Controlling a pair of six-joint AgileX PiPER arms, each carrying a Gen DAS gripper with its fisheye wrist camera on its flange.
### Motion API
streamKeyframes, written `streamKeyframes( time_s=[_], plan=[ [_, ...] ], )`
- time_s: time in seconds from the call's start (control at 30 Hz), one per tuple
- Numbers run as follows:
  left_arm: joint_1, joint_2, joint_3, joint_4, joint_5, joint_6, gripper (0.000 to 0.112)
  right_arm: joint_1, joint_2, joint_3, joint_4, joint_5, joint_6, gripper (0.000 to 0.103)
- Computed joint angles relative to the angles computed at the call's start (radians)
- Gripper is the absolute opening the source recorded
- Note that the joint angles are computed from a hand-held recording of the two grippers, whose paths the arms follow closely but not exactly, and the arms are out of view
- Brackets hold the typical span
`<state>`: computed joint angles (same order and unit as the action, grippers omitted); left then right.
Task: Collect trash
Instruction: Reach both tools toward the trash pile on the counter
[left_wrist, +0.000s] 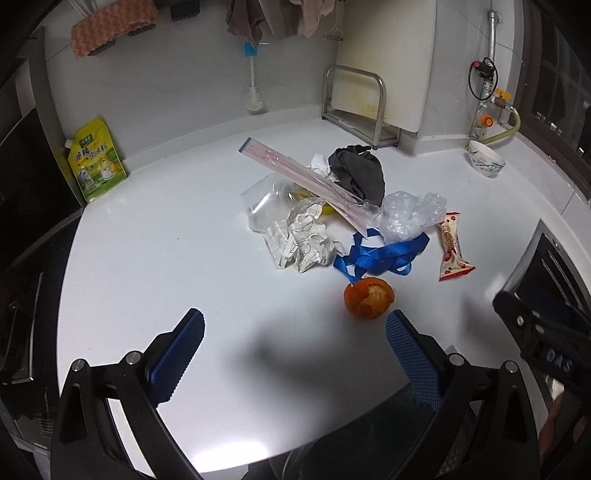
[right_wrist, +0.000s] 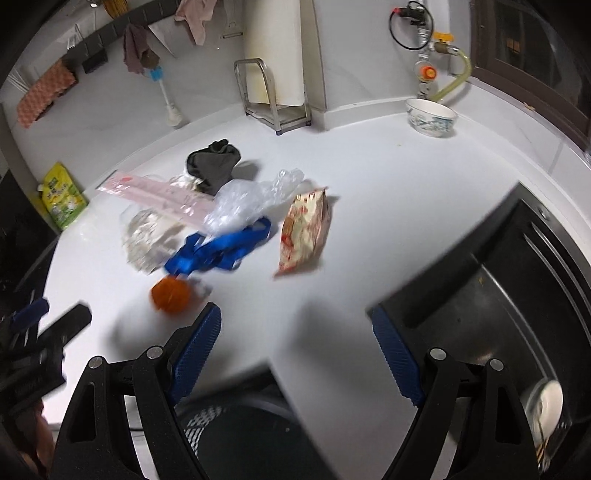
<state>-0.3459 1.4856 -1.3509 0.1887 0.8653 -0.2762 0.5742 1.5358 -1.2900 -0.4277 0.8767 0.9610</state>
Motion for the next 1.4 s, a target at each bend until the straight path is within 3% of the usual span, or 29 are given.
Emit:
streamKeyframes(
  time_s=[0.17, 0.4, 0.83, 0.9, 1.03, 1.1, 1.2, 1.4],
  plan=[
    [0.003, 0.063, 0.004, -0.02, -0.051, 0.002, 0.097, -0.1, 0.122, -0.073, 0.027, -0.066, -0.082, 0.08],
    [-0.001, 0.119, 0.005, -0.036, -0.089, 0.012, 0.097, -0.159, 0.259, -0.169, 0.043, -0.083, -0.131, 0.08],
    [-0.013, 0.151, 0.014, -0.074, -0.14, 0.039, 0.097, -0.182, 0.339, -0.22, 0.014, -0.085, -0.128, 0.078],
    [-0.021, 0.158, 0.007, -0.069, -0.137, 0.033, 0.097, -0.181, 0.345, -0.225, 0.014, -0.083, -0.131, 0.065],
    [-0.03, 0.167, 0.004, -0.073, -0.147, 0.034, 0.097, -0.183, 0.358, -0.234, 0.025, -0.085, -0.151, 0.05],
    [-0.037, 0.174, 0.002, -0.065, -0.148, 0.027, 0.097, -0.186, 0.351, -0.223, 0.028, -0.098, -0.154, 0.031],
    [-0.044, 0.188, -0.003, -0.055, -0.153, 0.014, 0.097, -0.189, 0.324, -0.186, 0.034, -0.124, -0.149, 0.024],
    [-0.051, 0.226, -0.01, -0.043, -0.177, -0.012, 0.097, -0.198, 0.235, -0.078, 0.018, -0.155, -0.09, 0.024]
  ],
)
